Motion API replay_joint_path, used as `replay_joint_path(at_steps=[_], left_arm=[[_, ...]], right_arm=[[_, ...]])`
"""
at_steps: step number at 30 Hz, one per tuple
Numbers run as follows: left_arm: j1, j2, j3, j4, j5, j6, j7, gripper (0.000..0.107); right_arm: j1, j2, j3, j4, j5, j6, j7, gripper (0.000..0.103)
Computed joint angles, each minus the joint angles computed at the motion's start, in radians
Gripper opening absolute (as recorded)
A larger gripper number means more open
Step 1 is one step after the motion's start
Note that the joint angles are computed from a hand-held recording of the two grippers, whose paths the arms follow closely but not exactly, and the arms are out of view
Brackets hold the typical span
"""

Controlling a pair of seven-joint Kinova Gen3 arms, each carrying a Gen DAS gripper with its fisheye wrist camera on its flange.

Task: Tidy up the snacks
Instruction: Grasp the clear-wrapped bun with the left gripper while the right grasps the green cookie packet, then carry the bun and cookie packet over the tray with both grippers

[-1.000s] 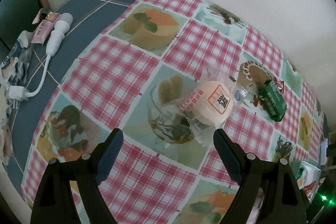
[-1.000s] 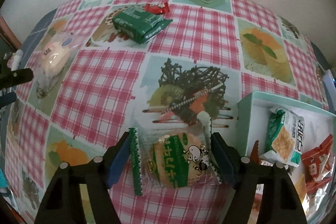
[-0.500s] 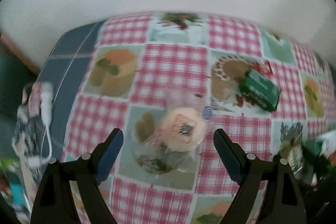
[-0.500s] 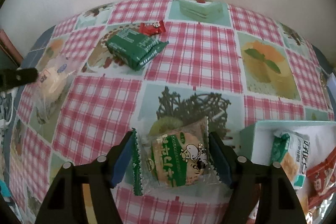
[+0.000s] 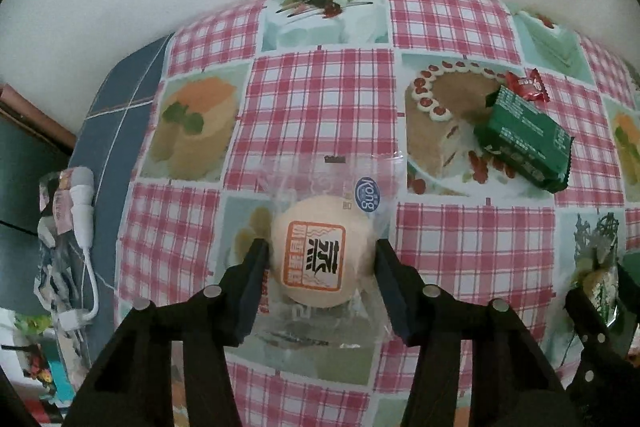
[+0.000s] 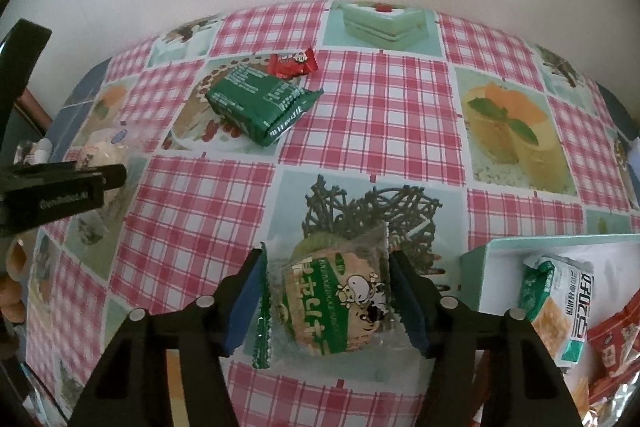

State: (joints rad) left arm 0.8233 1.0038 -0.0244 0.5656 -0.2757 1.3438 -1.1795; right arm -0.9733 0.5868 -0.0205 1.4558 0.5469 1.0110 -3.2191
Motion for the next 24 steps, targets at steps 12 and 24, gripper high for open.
replay_joint_path(at_steps=[12,24], left_arm=[[0.023,-0.079,0.000,0.094,0.017,0.002,0.225,0.053],[0.113,-0.297,0.039,0.332,-0.047,-0.134,0.431,0.053]], right_arm=[[-0.011,-0.031,-0.010,-0.001,-0.001,0.014,0.025,0.055],[-0.072,-0.192,-0.055,0.066,0.102,0.135,-0.148,0.055]])
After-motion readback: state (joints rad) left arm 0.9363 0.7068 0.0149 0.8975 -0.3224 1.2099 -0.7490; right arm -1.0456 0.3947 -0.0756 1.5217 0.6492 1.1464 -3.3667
